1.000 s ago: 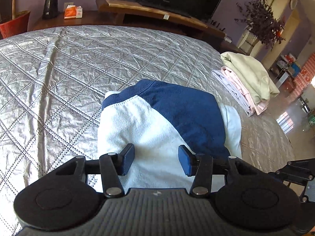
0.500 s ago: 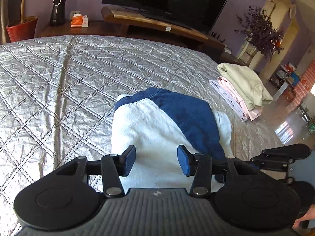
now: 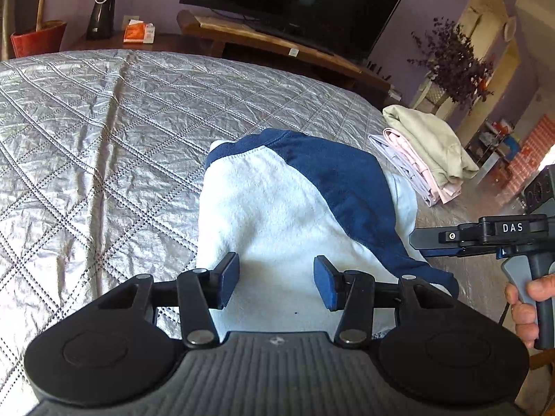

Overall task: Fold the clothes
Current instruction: 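Grasp the folded shirt bundle with the right tool and lift it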

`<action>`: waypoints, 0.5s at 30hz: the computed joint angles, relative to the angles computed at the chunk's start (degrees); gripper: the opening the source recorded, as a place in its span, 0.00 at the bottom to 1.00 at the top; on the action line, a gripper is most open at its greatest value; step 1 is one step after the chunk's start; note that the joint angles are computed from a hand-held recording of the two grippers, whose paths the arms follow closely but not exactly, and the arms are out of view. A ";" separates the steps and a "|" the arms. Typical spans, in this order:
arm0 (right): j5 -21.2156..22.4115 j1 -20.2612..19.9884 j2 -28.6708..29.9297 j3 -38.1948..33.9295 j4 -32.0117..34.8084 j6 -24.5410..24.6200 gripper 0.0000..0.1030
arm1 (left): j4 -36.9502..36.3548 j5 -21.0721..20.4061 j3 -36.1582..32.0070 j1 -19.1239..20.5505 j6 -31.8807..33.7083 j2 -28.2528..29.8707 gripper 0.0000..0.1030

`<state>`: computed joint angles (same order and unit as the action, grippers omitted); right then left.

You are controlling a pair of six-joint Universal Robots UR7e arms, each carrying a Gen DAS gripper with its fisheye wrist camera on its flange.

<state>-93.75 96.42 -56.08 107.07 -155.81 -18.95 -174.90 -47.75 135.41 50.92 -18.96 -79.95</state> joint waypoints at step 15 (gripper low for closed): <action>15.09 -1.59 5.57 -9.91 19.98 -6.63 0.54 | -0.89 -3.01 0.06 3.49 -2.77 -1.60 0.04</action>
<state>-78.66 94.84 -50.50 97.17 -135.83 -25.58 -175.79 -50.77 135.47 54.41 -21.73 -81.56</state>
